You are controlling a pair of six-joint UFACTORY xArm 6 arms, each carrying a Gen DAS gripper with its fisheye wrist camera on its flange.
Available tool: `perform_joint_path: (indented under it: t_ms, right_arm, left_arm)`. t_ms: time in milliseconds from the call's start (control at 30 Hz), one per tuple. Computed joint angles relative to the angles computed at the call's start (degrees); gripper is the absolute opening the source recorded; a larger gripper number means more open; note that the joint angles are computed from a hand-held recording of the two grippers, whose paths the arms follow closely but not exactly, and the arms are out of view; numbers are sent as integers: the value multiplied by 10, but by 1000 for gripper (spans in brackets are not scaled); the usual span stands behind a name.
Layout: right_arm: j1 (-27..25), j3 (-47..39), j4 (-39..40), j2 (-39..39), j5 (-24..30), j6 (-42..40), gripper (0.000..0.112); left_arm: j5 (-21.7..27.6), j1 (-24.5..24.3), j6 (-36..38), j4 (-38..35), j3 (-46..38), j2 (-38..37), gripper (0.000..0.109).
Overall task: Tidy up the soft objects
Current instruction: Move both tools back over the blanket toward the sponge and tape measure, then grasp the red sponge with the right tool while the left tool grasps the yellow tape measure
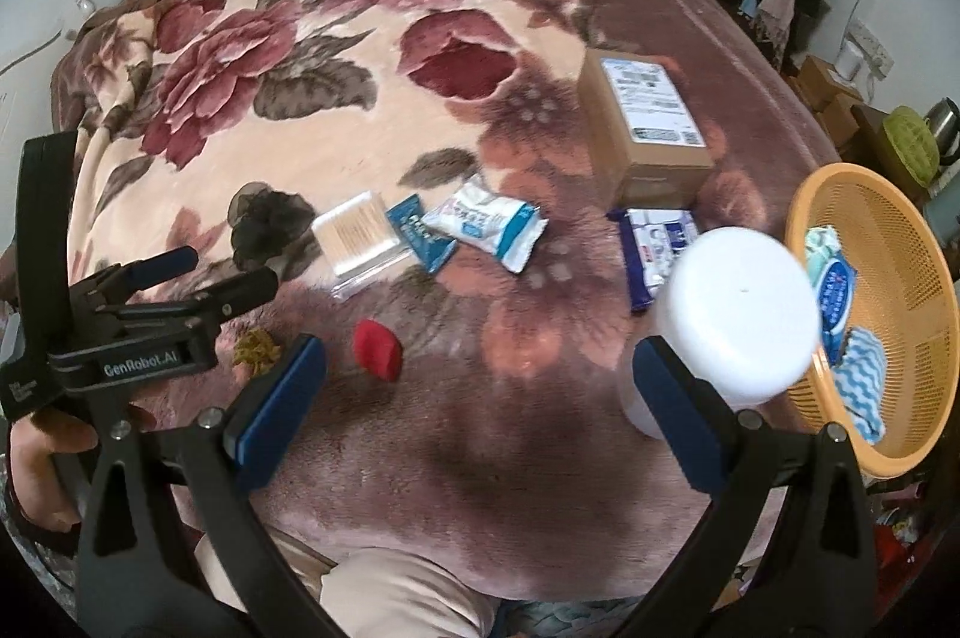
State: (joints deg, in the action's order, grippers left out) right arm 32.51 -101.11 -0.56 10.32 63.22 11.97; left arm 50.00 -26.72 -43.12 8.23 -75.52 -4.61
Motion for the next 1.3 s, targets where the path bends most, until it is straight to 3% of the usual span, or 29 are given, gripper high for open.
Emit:
perform_joint_path:
  t_ms: [567,1000,1067,1233,1300]
  right_arm:
    - [30,34,41,36,-8,0,103]
    - [49,-3,77,126,-31,20,99]
    - [50,-15,79,141,-29,26,87]
    - [53,-51,85,177,-5,15,33]
    - [55,-36,74,167,-20,15,33]
  left_arm:
    - [-33,78,0,-51,205,-125,102]
    - [-56,100,-1,-86,290,-170,102]
    - [-55,104,1,-91,296,-172,102]
    - [-57,101,-10,-97,301,-176,101]
    - [-59,94,-15,-96,295,-172,101]
